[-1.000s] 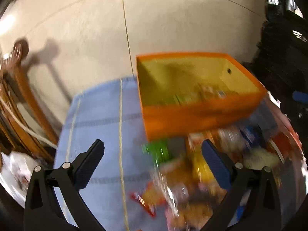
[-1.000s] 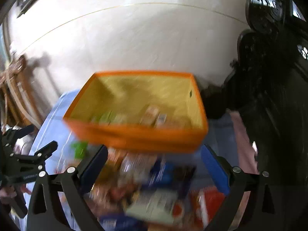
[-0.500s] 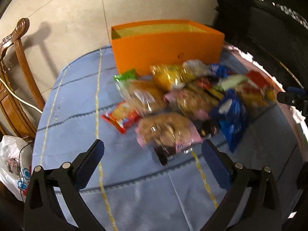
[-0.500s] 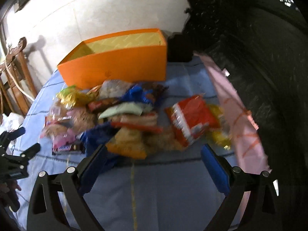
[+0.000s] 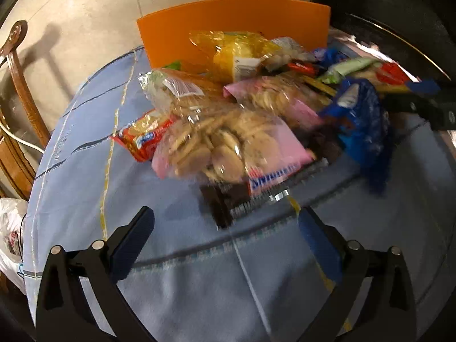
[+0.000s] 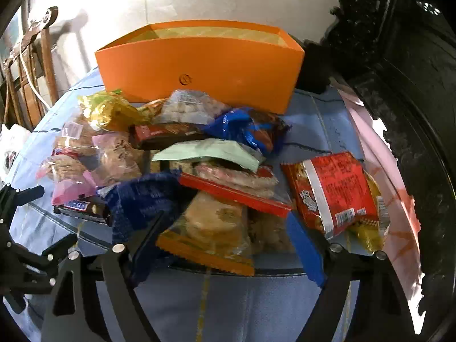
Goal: Organize snacks
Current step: 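Move both tools back to the snack pile, then grasp the Snickers bar with left tool while right tool grasps a round pastry pack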
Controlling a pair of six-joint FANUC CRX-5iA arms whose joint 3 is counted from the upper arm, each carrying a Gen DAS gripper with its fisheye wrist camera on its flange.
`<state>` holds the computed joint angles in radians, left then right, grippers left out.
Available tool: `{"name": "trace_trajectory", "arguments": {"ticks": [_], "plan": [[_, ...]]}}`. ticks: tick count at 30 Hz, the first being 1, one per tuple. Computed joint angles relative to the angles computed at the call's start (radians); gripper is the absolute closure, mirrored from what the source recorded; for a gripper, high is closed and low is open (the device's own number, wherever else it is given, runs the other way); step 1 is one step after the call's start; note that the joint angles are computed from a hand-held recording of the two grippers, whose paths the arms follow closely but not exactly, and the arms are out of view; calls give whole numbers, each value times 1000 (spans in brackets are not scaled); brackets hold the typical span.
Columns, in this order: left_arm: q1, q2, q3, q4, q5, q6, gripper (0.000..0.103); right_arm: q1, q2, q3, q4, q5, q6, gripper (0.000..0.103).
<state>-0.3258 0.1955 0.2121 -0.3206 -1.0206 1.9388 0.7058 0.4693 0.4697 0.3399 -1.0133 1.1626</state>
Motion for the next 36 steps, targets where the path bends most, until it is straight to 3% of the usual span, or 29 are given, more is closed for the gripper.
{"name": "trace_trajectory", "arguments": {"ticks": [3,8,9,10,11,12,14,17,24,27,28,29,30,31,32,34,36], "plan": [[12,28,25,3,1,0,4,-6,15,22,-8,-9,6,19],[55,50,24,94,50,-136,4,-16,30,46,-30,-17,25,19],[56,54,28,96,53,-153,4,-19,33,55,-46,-23,29,21],[51,56,35,80,54,-163,4,-18,35,59,-48,-30,26,41],[45,59,40,74,54,-167,8,-14,42,66,-37,-45,27,62],[47,61,40,82,59,-175,9,-7,49,68,-19,-58,28,62],[61,57,22,149,78,-197,29,-1,50,68,-21,-67,39,66],[54,55,18,161,91,-194,43,0,42,72,-37,-80,22,67],[58,52,10,194,98,-228,60,5,20,57,-29,-93,-8,67],[71,27,-29,205,129,-301,58,4,9,46,-37,-89,-15,67],[89,26,-39,249,135,-372,53,4,4,39,-36,-84,-17,67],[105,25,-46,283,131,-410,37,6,1,36,-38,-83,-16,67],[125,34,-39,309,116,-447,29,3,5,40,-42,-84,-10,67],[134,50,-16,303,96,-458,11,4,3,38,-42,-82,-8,67],[141,60,-4,298,84,-470,6,4,2,36,-44,-81,-11,67],[162,70,-9,353,78,-519,7,2,1,37,-50,-80,-18,67],[162,63,-29,388,101,-568,18,1,4,41,-55,-81,-24,67]]}}
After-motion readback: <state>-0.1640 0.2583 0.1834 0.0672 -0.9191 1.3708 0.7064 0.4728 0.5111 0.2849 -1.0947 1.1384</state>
